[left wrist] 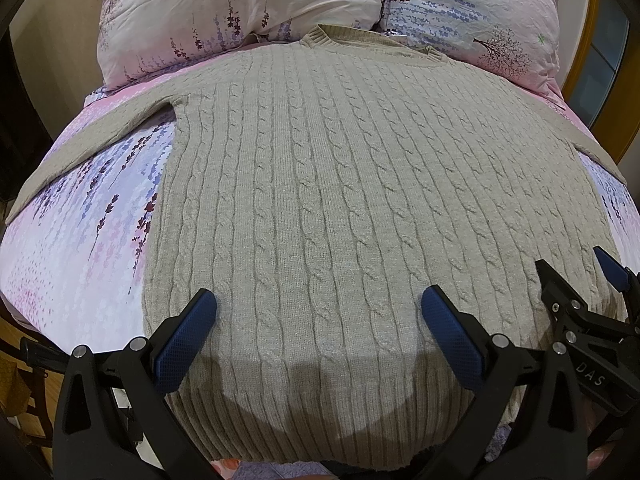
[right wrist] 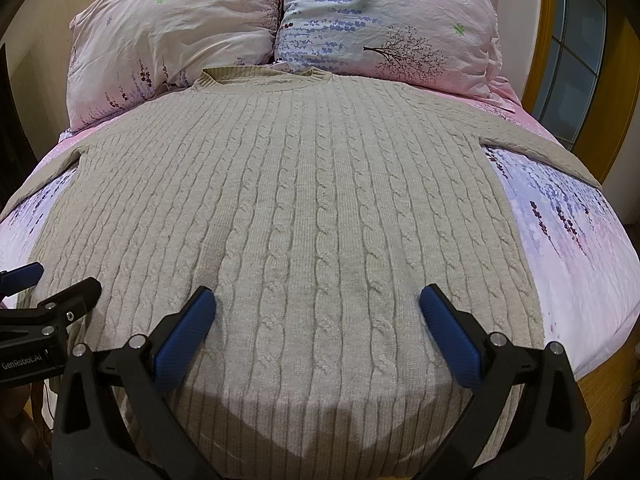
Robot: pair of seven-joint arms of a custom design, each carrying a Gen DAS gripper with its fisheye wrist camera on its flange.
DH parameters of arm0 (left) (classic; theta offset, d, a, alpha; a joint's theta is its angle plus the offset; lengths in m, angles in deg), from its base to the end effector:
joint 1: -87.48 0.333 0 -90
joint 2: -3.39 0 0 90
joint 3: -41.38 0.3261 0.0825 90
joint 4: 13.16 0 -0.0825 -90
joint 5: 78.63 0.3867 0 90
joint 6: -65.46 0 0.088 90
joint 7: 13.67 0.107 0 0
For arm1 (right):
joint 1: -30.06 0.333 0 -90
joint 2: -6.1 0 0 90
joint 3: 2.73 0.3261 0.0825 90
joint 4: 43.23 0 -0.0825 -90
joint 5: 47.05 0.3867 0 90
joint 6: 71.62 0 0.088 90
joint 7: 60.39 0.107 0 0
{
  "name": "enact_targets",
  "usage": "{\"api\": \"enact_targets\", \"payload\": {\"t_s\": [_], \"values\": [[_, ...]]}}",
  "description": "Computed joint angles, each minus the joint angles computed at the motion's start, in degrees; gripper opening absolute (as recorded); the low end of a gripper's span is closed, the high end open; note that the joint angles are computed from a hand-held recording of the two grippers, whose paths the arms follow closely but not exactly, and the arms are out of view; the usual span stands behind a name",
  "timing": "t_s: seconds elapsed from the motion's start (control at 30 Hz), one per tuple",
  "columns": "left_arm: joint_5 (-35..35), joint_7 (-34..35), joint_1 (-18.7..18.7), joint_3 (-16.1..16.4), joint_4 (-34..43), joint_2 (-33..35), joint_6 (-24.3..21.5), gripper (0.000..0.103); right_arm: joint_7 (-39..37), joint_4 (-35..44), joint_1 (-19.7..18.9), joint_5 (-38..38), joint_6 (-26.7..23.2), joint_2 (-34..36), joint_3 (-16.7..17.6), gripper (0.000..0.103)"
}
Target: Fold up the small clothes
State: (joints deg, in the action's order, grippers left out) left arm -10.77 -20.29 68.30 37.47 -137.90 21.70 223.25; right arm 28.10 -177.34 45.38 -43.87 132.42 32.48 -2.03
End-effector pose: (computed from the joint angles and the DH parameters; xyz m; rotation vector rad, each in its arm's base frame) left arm 0.5107 -0.2586 0.2620 -2.0608 1.6405 -0.4849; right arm 0.5431 0.1486 0.2345 -1.9474 1.5239 -0.6018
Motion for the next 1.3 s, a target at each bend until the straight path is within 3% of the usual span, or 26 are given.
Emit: {"api": "enact_targets", "payload": {"t_s": [1.03, 1.3], "values": [[-0.9, 0.9, 0.1, -0.1, 0.0, 0.0, 0.0, 0.102, -0.2, 0.4, 0.1, 0.0, -0.7, 0.1, 0.1, 0.101], [-2.9, 3.3, 0.1, -0.1, 0.0, -0.1, 0.0, 0.102, 0.2, 1.1, -2.7, -3.5, -2.3, 0.2, 1.8, 0.101]]}}
